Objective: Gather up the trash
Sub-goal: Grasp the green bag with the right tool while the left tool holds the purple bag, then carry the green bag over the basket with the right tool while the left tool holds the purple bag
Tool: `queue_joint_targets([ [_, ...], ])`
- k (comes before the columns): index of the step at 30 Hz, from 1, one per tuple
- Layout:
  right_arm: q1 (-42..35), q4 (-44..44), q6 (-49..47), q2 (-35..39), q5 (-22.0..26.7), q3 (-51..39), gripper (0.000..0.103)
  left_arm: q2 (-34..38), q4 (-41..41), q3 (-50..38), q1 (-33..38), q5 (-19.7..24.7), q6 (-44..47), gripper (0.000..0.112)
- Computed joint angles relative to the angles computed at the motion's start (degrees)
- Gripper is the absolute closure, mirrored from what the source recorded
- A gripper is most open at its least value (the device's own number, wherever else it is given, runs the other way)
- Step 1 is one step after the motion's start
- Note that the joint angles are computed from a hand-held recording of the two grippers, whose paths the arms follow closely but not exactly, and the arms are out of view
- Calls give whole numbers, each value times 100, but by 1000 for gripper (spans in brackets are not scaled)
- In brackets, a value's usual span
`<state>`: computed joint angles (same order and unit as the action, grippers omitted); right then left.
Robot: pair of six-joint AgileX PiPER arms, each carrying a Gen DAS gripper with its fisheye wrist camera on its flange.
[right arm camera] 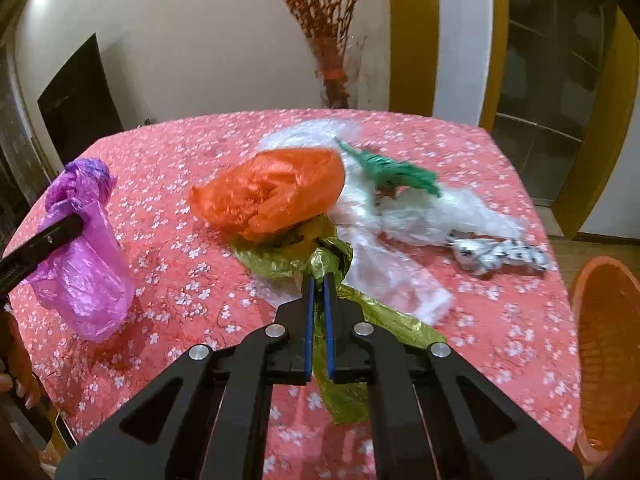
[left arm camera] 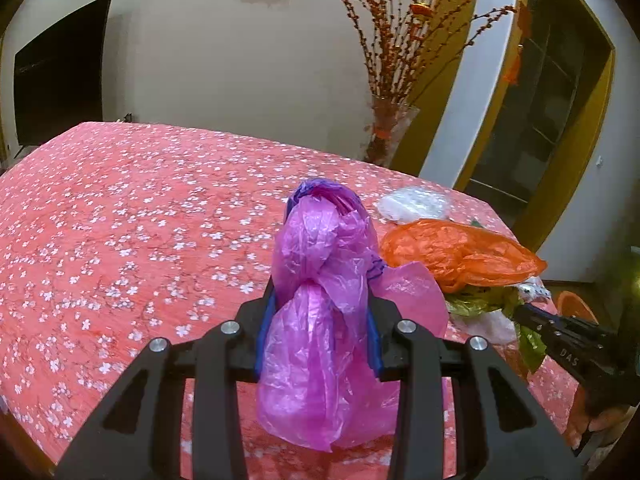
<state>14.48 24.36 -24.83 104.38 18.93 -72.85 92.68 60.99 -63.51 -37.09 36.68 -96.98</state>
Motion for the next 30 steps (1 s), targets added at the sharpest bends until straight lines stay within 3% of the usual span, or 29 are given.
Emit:
queue_joint_targets([
  [15,-892,1406,-1398,-1274,-299,1066,99,234,-74,-682,-712,353,312,75],
  [30,-2513,4309,-4096,-2132,60,1929,99,1268,-592,-2411,-1570,573,1245,75],
])
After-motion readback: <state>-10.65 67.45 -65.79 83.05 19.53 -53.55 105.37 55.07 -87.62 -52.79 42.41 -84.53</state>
